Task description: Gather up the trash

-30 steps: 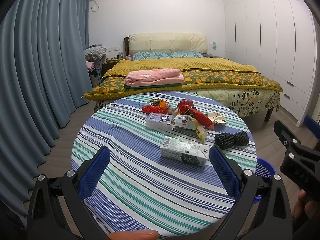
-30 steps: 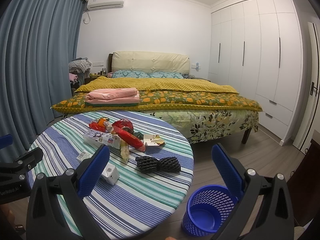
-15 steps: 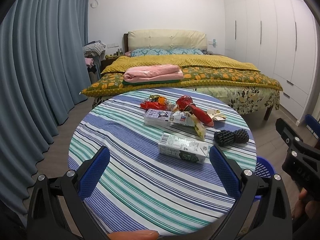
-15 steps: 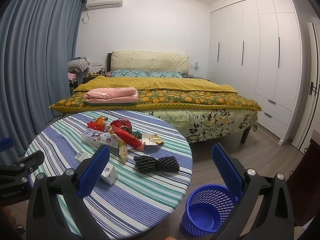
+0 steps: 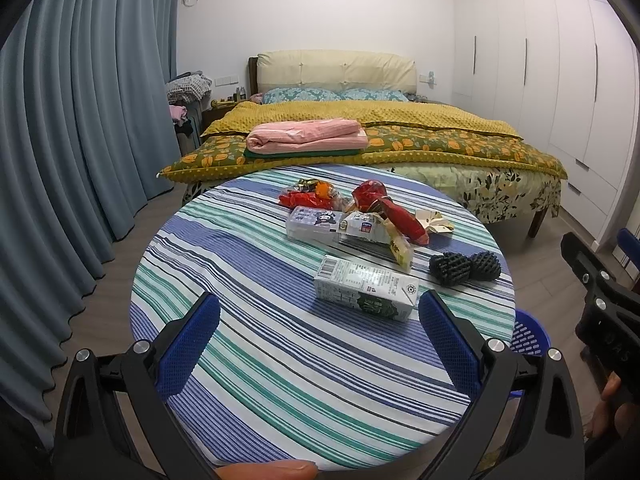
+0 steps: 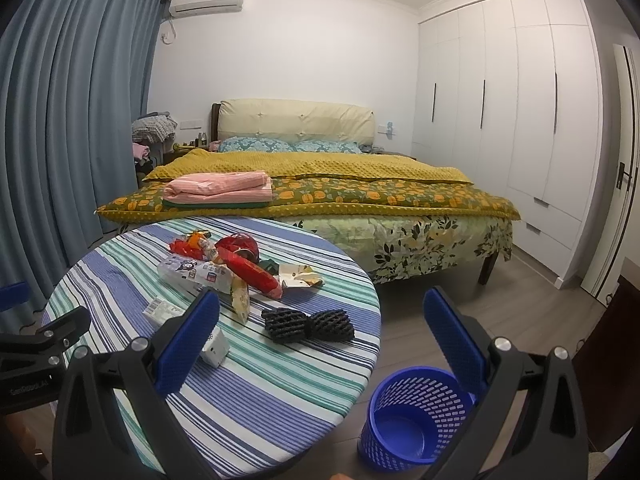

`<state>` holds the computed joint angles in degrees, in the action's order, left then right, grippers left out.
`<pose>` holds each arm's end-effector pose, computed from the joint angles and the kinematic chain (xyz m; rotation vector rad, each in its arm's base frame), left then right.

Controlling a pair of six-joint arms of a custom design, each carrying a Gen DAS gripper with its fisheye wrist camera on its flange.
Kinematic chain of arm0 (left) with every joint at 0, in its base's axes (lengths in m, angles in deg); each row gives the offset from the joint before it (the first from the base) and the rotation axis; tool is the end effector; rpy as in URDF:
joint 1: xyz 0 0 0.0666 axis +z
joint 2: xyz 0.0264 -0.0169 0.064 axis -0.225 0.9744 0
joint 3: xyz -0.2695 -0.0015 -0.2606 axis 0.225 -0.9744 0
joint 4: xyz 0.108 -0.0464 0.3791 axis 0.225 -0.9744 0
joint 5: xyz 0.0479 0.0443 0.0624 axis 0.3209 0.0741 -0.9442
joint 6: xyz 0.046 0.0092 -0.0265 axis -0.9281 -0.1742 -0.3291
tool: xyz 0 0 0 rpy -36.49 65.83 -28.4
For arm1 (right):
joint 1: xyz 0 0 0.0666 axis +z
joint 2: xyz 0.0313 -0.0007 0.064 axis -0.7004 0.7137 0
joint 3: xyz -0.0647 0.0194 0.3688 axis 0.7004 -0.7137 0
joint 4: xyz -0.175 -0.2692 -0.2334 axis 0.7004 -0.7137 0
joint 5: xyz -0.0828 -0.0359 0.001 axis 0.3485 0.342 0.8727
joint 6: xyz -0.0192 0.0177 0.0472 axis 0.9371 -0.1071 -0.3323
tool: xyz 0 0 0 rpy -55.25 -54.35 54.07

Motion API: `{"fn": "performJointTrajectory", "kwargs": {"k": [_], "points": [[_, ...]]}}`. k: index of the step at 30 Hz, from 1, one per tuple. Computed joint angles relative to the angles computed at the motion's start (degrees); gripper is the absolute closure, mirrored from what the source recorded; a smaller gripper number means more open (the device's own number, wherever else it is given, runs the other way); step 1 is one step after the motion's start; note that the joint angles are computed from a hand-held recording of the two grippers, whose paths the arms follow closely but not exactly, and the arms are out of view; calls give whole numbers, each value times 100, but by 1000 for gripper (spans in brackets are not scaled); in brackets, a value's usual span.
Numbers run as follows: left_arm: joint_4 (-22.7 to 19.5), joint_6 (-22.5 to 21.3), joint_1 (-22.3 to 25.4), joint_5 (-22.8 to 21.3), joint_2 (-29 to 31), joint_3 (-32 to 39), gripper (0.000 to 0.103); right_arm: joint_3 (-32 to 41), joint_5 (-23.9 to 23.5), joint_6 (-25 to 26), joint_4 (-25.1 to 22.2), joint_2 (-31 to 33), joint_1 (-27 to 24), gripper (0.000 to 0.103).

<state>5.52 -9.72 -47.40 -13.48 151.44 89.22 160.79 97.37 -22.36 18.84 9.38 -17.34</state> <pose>0.4940 -0.3302 0.5116 0.4385 2.1716 -0.1727 0.4682 0.2086 0.4936 0.4959 1.9395 -0.3526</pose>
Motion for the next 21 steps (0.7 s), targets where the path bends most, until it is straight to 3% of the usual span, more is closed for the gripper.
{"fn": "performJointTrajectory", "kwargs": {"k": [13, 21], "points": [[90, 64, 65, -2, 63, -171, 4, -19, -65, -97, -116, 23, -49, 5], [-182, 295, 81, 178, 532, -30, 4, -103, -353, -345, -246, 108, -216, 5]]}}
